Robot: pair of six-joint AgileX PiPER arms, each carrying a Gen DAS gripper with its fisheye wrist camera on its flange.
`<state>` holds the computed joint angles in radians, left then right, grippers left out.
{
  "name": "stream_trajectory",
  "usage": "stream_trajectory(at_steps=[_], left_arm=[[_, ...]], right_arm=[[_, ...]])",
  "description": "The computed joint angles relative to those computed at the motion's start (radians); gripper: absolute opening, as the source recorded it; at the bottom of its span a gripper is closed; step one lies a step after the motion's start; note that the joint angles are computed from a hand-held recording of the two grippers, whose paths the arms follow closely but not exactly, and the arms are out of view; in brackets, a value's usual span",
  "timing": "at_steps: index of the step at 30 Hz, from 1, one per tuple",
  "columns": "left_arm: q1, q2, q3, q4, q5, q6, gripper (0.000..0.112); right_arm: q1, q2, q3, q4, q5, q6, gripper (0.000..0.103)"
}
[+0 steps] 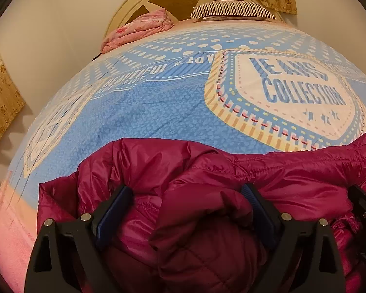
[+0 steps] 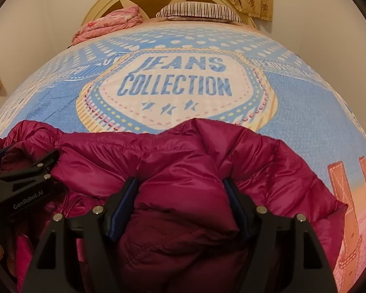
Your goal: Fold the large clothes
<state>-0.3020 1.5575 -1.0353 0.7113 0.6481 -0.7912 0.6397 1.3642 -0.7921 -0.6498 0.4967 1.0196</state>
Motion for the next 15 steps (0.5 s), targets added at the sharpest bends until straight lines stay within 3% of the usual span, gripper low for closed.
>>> stream_trajectory(at_steps=[15], left_arm=[[-0.035, 0.005, 0.003, 0.082, 0.034, -0.066, 0.094]], right_arm=[[0.036, 0.026, -0.023, -0.051, 0.061, 0.045, 0.073]])
